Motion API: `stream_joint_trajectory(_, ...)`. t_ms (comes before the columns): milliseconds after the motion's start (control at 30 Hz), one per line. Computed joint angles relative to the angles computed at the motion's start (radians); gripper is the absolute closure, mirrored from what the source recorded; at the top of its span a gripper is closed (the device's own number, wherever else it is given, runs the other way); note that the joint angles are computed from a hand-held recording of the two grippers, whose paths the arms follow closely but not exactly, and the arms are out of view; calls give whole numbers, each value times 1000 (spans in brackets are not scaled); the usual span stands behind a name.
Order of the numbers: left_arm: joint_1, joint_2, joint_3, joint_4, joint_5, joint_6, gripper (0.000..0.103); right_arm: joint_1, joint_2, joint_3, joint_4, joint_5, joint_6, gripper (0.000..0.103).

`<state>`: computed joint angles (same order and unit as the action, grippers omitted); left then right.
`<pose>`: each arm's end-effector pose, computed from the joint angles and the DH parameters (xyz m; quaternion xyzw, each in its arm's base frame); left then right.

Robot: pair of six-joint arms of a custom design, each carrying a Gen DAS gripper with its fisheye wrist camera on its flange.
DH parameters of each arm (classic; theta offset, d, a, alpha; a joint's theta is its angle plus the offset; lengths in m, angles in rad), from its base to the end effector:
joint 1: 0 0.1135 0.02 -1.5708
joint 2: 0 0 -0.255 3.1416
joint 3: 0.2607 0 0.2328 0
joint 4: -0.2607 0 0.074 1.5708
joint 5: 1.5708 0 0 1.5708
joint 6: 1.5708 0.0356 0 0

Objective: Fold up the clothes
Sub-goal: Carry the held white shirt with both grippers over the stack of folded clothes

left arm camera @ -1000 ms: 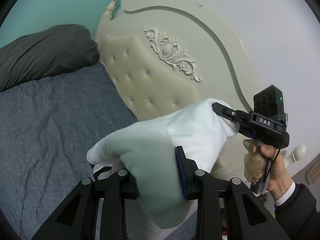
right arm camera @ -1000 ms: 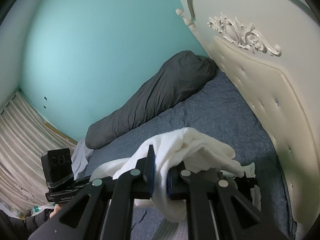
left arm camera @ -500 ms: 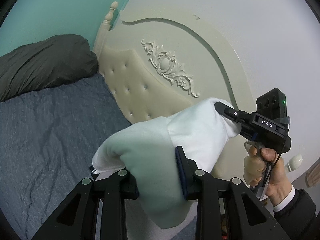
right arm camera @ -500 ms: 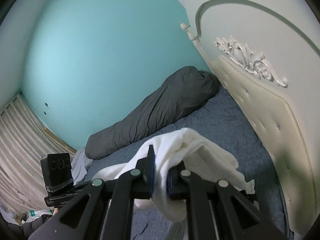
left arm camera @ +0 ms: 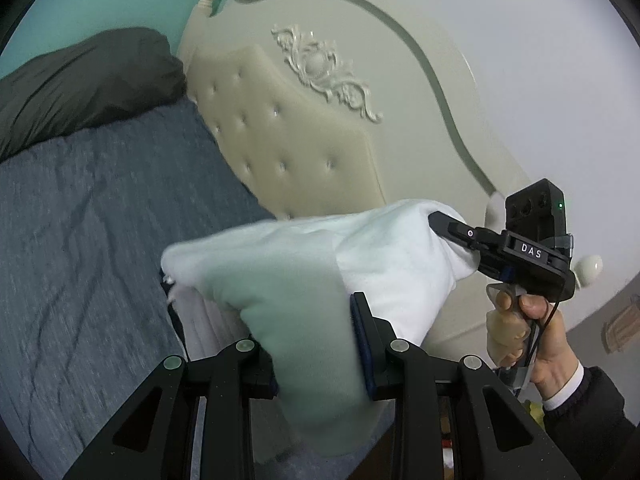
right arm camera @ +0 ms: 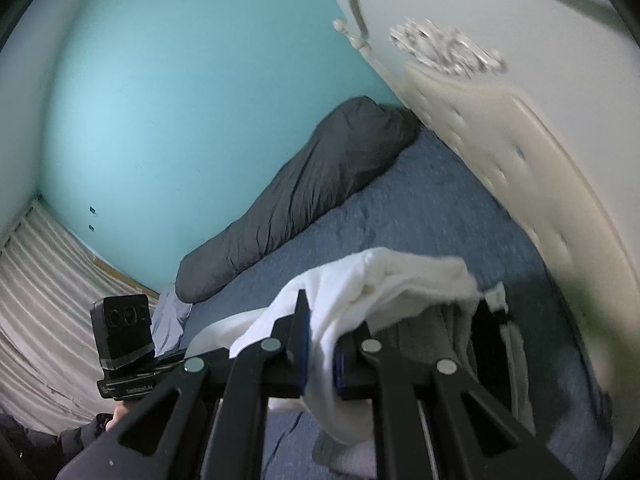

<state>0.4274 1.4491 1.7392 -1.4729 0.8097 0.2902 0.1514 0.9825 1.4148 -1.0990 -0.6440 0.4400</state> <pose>0.2152 0.0697 0.3972 0.0139 0.9050 -0.2997 0.3016 0.1333 0.0420 0.4110 -0.0141 0.8643 0.3931 0.3134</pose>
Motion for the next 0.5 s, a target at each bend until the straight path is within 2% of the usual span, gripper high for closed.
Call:
stream_joint_trajectory(233, -8, -150, -295, 32, -16, 47, 72, -34, -189, -188, -87, -35, -2, 94)
stream_joint_trajectory(500, -1, -231, -490, 83, -22, 39, 72, -135, -359, -360, -192, -96, -51, 94)
